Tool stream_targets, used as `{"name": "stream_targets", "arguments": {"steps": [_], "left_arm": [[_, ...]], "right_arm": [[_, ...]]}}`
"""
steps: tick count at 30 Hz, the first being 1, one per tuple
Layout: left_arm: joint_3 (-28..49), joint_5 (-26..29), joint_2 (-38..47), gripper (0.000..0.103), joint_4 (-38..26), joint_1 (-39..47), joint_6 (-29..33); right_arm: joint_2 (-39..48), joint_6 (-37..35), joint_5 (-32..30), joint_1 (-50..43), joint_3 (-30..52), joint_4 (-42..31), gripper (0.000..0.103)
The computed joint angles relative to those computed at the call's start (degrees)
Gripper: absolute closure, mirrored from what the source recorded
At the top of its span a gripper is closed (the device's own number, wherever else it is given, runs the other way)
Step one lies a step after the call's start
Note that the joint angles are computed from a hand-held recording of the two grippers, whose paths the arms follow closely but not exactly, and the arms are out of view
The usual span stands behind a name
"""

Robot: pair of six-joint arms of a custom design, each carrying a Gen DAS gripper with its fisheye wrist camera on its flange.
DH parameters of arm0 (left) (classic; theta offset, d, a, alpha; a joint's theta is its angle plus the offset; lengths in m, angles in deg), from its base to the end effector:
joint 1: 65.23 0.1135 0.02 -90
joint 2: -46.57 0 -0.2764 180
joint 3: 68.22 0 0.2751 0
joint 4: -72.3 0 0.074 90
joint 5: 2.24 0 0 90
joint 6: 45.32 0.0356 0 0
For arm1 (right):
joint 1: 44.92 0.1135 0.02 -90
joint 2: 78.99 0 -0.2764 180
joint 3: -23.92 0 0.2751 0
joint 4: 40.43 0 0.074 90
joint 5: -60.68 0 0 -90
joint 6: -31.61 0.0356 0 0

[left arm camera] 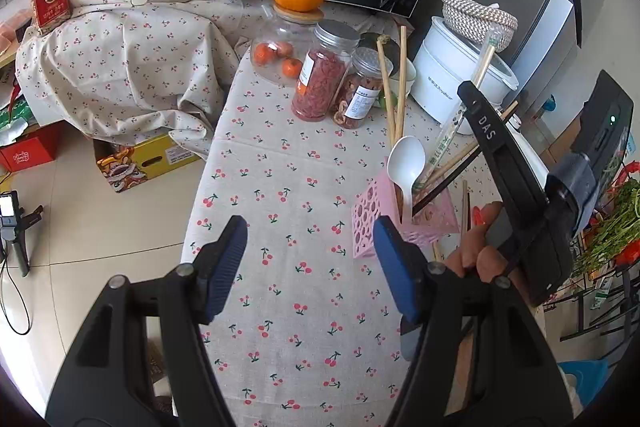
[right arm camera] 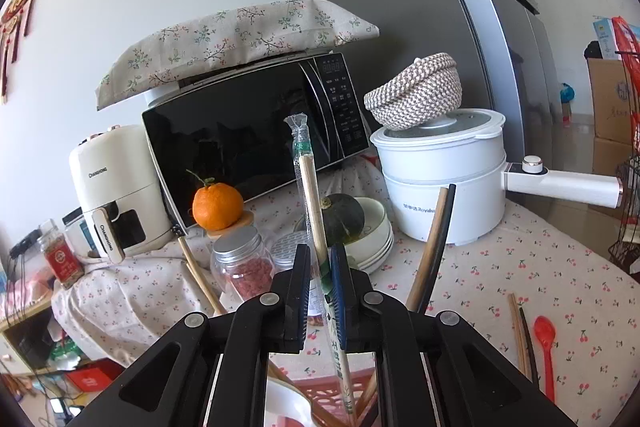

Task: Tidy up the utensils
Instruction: 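Lower the wrapped chopsticks into the pink holder and open the right tool, then move the left tool over the wooden chopsticks and grasp them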

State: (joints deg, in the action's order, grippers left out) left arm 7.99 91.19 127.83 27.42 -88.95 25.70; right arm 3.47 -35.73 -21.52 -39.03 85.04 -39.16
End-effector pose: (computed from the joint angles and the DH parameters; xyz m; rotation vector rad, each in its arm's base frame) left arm 0.2944 -0.1317 0.2787 0.1297 2.4787 -0.3987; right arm 0.3413 0.0304 0.2499 0.3707 1.8869 0.2043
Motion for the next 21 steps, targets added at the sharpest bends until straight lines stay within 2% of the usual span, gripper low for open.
{"name": "stream_targets", "arguments": {"steps": [2,5,7,10,13,21], "left_arm": [[0.0,0.8,0.3,0.037,-0.2,0.1,-0.3],[0.3,2.4,0.8,0.037,-1.0,0.1,-0.7],[0.2,2.7,0.8,0.037,-1.3,-0.3,-0.8],[0.1,2.5,0.5,0.035,-1.5,-1.3,-0.5],[-0.3,2.2,0.0,0.025,-1.6,-2.5,-0.7],[0.0,-1.0,1.5,0.014,-3.3,-7.0,-1.8]], "right_arm": [[-1.8,0.7,-3.2,-1.2,0.0,-2.8,0.087],[-5.0,1.1,-7.9,-3.4,0.6,-8.2,0.077],[-7.3,0.9,-11.0,-5.2,1.2,-12.2,0.063],[-11.2,-0.3,-14.0,-8.1,2.2,-19.3,0.049],[-15.0,-3.0,-16.3,-11.4,2.9,-26.4,0.032],[-18.5,-12.8,-22.0,-22.8,3.0,-42.6,0.018]]}}
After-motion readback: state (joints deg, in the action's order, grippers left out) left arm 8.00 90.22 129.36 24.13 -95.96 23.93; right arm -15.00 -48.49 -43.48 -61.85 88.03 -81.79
